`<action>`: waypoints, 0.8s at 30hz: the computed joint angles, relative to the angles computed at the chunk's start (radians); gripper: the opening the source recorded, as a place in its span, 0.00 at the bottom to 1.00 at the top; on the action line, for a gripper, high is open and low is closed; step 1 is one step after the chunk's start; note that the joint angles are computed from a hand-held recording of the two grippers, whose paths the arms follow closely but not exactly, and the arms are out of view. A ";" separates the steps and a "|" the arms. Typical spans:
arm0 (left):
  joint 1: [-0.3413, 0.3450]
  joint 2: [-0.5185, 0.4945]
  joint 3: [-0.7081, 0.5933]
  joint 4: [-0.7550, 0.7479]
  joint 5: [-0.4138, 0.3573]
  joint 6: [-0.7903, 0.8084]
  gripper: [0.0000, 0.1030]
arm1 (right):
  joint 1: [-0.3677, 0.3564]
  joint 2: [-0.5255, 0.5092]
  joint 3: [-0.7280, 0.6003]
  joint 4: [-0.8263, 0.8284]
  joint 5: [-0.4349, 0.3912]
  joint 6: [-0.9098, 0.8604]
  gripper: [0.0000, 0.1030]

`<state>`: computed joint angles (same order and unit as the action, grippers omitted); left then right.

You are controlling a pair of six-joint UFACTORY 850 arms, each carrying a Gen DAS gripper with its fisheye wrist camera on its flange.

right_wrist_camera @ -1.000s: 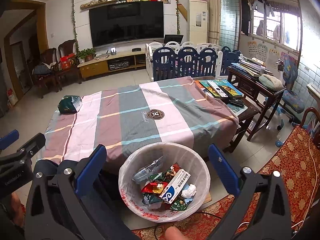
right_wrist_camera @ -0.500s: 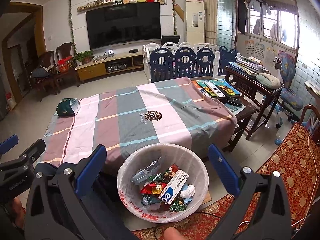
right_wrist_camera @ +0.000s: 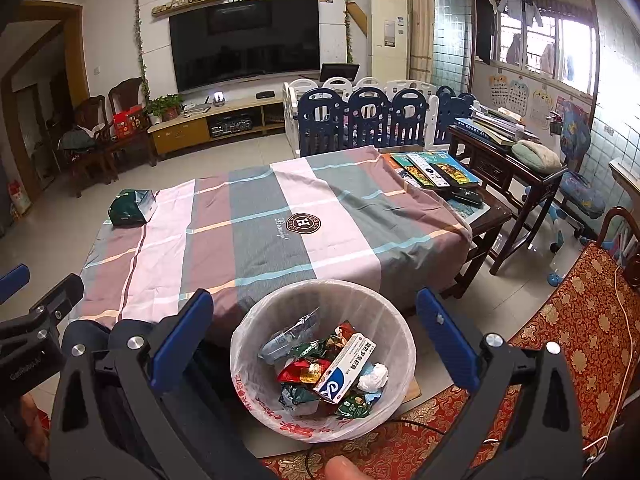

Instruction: Collect trash

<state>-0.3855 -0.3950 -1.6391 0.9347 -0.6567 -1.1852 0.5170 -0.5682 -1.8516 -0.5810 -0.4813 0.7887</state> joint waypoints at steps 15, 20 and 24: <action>0.002 0.004 0.008 -0.015 0.005 0.012 0.97 | -0.002 -0.010 -0.010 0.021 -0.009 -0.015 0.97; 0.002 0.004 0.007 -0.021 0.007 0.018 0.97 | -0.002 -0.010 -0.011 0.025 -0.010 -0.018 0.97; 0.003 0.004 0.006 -0.028 0.010 0.024 0.97 | -0.002 -0.010 -0.009 0.023 -0.009 -0.016 0.97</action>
<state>-0.3822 -0.3914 -1.6329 0.9063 -0.6468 -1.1608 0.5152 -0.5784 -1.8609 -0.5582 -0.4907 0.7728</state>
